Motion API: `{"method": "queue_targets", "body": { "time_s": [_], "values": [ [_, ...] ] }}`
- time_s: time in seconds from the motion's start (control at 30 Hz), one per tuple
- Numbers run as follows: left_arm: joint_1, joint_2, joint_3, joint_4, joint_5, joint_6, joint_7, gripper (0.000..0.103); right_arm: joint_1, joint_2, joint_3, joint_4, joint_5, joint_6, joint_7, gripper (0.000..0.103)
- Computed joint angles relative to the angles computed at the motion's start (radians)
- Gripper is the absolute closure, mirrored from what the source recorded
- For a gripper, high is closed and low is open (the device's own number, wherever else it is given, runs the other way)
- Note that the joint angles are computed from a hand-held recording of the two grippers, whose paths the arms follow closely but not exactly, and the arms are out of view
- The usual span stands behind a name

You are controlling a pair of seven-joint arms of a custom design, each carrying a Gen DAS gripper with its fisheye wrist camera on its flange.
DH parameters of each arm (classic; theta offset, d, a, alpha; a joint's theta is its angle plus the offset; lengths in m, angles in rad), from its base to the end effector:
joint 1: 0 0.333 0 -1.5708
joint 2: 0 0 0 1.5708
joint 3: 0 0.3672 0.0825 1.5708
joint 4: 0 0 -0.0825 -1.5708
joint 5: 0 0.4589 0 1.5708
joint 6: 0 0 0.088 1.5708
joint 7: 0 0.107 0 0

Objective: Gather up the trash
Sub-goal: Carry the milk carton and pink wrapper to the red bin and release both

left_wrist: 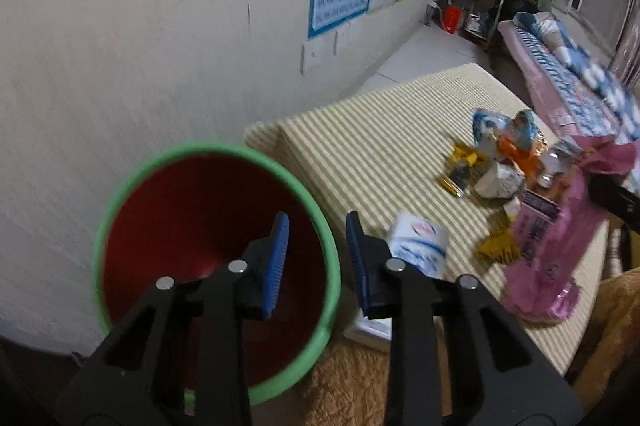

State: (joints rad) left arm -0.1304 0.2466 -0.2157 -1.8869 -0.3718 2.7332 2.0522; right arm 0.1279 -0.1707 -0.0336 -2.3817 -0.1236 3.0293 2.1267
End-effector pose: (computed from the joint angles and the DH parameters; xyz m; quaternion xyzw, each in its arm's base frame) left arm 0.6977 -0.2250 0.4562 -0.4796 0.8157 -0.2990 0.1233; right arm 0.5708 0.0627 0.4916 -0.5270 0.7508 -0.2016 0.3434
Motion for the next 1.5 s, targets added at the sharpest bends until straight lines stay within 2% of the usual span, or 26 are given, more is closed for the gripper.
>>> {"method": "queue_targets", "body": {
  "time_s": [0.03, 0.07, 0.1, 0.17, 0.23, 0.4, 0.5, 0.6, 0.63, 0.67, 0.7, 0.77, 0.83, 0.9, 1.0, 1.1, 1.17, 1.27, 1.33, 1.5],
  "values": [
    [0.014, 0.0, -0.012, 0.0, -0.032, -0.012, 0.027, 0.06, 0.007, 0.01, 0.0, 0.009, 0.004, -0.009, -0.008, 0.067],
    [0.032, -0.001, -0.032, 0.0, -0.079, -0.024, 0.077, 0.046, 0.011, 0.017, -0.001, 0.015, 0.008, -0.015, -0.014, 0.067],
    [0.039, -0.003, -0.041, -0.003, -0.109, -0.031, 0.11, 0.038, 0.01, 0.024, 0.003, 0.021, 0.005, -0.023, -0.013, 0.067],
    [0.038, 0.002, -0.054, 0.005, -0.142, -0.066, 0.167, 0.032, -0.003, 0.03, 0.016, 0.024, -0.017, -0.033, 0.011, 0.067],
    [0.017, 0.011, -0.048, 0.013, -0.122, -0.096, 0.186, 0.028, -0.013, 0.034, 0.022, 0.027, -0.036, -0.044, 0.033, 0.067],
    [-0.031, 0.065, -0.032, 0.057, -0.038, -0.179, 0.17, 0.028, -0.047, 0.013, 0.03, -0.001, -0.095, -0.047, 0.109, 0.067],
    [-0.067, 0.119, -0.003, 0.111, 0.052, -0.249, 0.098, 0.028, -0.054, -0.002, 0.028, -0.022, -0.108, -0.041, 0.138, 0.067],
    [-0.073, 0.137, 0.003, 0.13, 0.094, -0.26, 0.059, 0.028, -0.049, -0.013, 0.022, -0.037, -0.104, -0.03, 0.137, 0.067],
    [-0.071, 0.137, 0.002, 0.134, 0.097, -0.264, 0.054, 0.031, -0.049, -0.014, 0.022, -0.039, -0.105, -0.028, 0.137, 0.067],
    [-0.069, 0.134, 0.0, 0.129, 0.097, -0.256, 0.049, 0.043, -0.043, -0.014, 0.017, -0.041, -0.096, -0.026, 0.13, 0.067],
    [-0.065, 0.129, -0.002, 0.123, 0.092, -0.247, 0.047, 0.048, -0.038, -0.017, 0.014, -0.044, -0.09, -0.023, 0.126, 0.067],
    [-0.042, 0.11, -0.017, 0.107, 0.044, -0.236, 0.054, 0.053, -0.038, -0.021, 0.016, -0.047, -0.089, -0.015, 0.124, 0.067],
    [-0.011, 0.09, -0.034, 0.091, -0.029, -0.221, 0.078, 0.053, -0.029, -0.016, 0.014, -0.039, -0.079, -0.013, 0.116, 0.067],
    [0.003, 0.055, -0.037, 0.059, -0.078, -0.176, 0.094, 0.053, 0.0, -0.008, -0.003, -0.032, -0.041, -0.006, 0.077, 0.067],
    [0.002, 0.015, -0.016, 0.018, -0.082, -0.08, 0.085, 0.053, 0.06, 0.024, -0.031, 0.001, 0.046, 0.004, -0.019, 0.067],
    [-0.019, 0.002, 0.043, -0.006, 0.013, 0.037, -0.022, 0.052, 0.14, 0.081, -0.061, 0.06, 0.216, 0.014, -0.189, 0.067],
    [-0.029, 0.001, 0.077, -0.015, 0.091, 0.069, -0.107, 0.052, 0.183, 0.136, -0.065, 0.123, 0.392, 0.015, -0.356, 0.067],
    [-0.023, 0.015, 0.118, -0.01, 0.188, 0.065, -0.219, 0.052, 0.171, 0.235, -0.008, 0.249, 0.625, -0.025, -0.564, 0.067],
    [-0.012, 0.031, 0.132, -0.001, 0.228, 0.045, -0.275, 0.052, 0.14, 0.298, 0.039, 0.328, 0.678, -0.067, -0.62, 0.067],
    [0.018, 0.075, 0.132, 0.023, 0.27, -0.004, -0.338, 0.052, 0.118, 0.438, 0.074, 0.481, 0.549, -0.159, -0.543, 0.065]
  ]
}}
